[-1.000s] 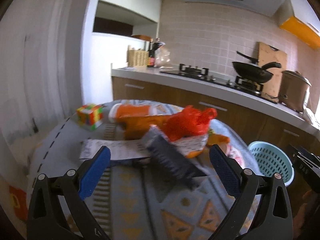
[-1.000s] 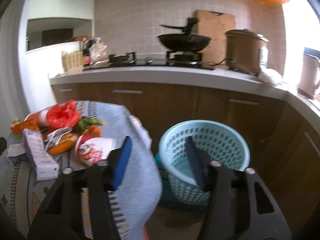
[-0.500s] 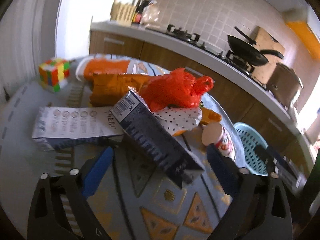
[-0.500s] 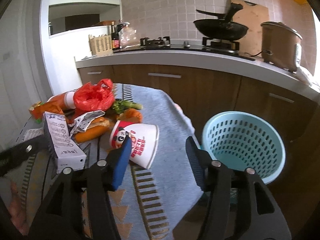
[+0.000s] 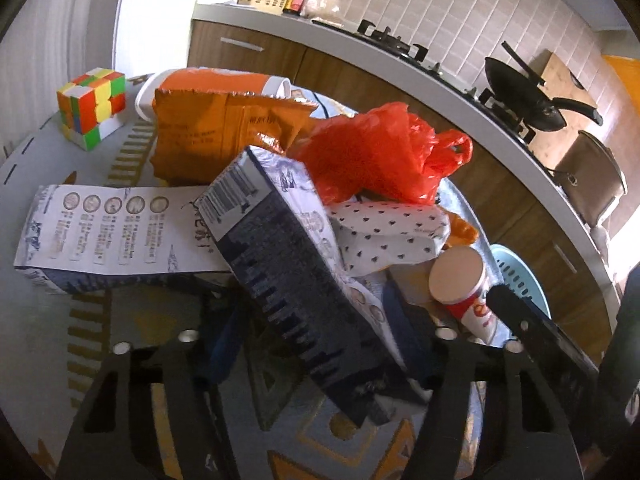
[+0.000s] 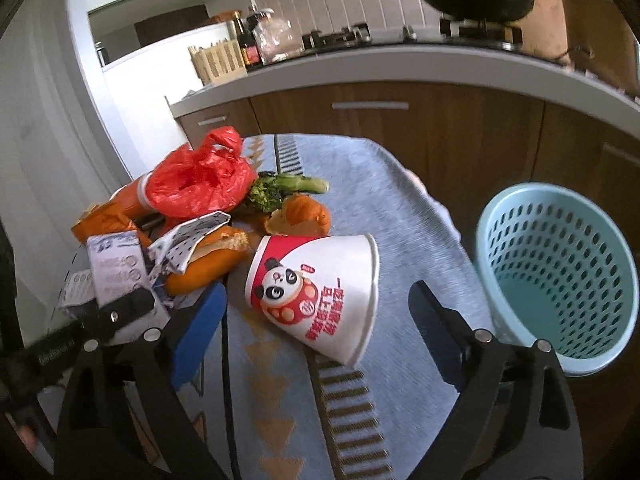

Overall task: Collect trash
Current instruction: 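Grasp the dark milk carton with the left gripper while the right gripper grasps the panda paper cup, then carry both items over the blue basket and open both grippers to drop them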

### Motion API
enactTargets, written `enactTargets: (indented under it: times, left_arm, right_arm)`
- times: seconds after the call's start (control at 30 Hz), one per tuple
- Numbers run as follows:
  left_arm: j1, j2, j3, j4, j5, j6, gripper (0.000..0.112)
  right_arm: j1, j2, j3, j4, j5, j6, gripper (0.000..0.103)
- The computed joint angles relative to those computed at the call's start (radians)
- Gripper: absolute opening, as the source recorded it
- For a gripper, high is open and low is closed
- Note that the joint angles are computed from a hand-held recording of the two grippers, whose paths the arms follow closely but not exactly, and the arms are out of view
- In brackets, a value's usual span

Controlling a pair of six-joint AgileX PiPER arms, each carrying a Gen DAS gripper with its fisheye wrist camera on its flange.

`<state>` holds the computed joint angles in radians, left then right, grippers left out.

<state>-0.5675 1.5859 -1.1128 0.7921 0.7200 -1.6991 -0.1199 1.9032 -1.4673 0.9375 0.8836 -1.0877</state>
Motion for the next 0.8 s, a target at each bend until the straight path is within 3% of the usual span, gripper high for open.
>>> enactTargets:
  times: [0.1,0.2,0.33,0.4,0.53,0.8]
  left_arm:
    - [0.008,-0.005,0.013,0.015,-0.034,-0.011,0.05]
    - [-0.014,-0.009,0.017,0.042,-0.015,-0.03,0.048]
    - [-0.061,-0.04,0.047,0.101,0.012,-0.075,0.039]
    - [-0.091,-0.05,0.048,0.128,0.05,-0.083,0.034]
    - [-0.157,-0.057,0.032,0.181,0.137,-0.098,0.032]
    - [-0.237,-0.064,-0.004,0.246,0.236,-0.112,0.031]
  right_arm:
    - [0.025,0.046,-0.07,-0.049,0.018,0.093,0.089]
    - [0.049,0.084,-0.123,-0.106,0.031,0.168,0.089]
    - [0.064,0.133,-0.186,-0.157,0.072,0.233,0.089]
    - [0.061,0.135,-0.187,-0.156,0.078,0.229,0.075]
    - [0.045,0.096,-0.125,-0.119,0.042,0.169,0.075]
    - [-0.021,-0.034,0.006,0.009,-0.036,-0.014,0.075]
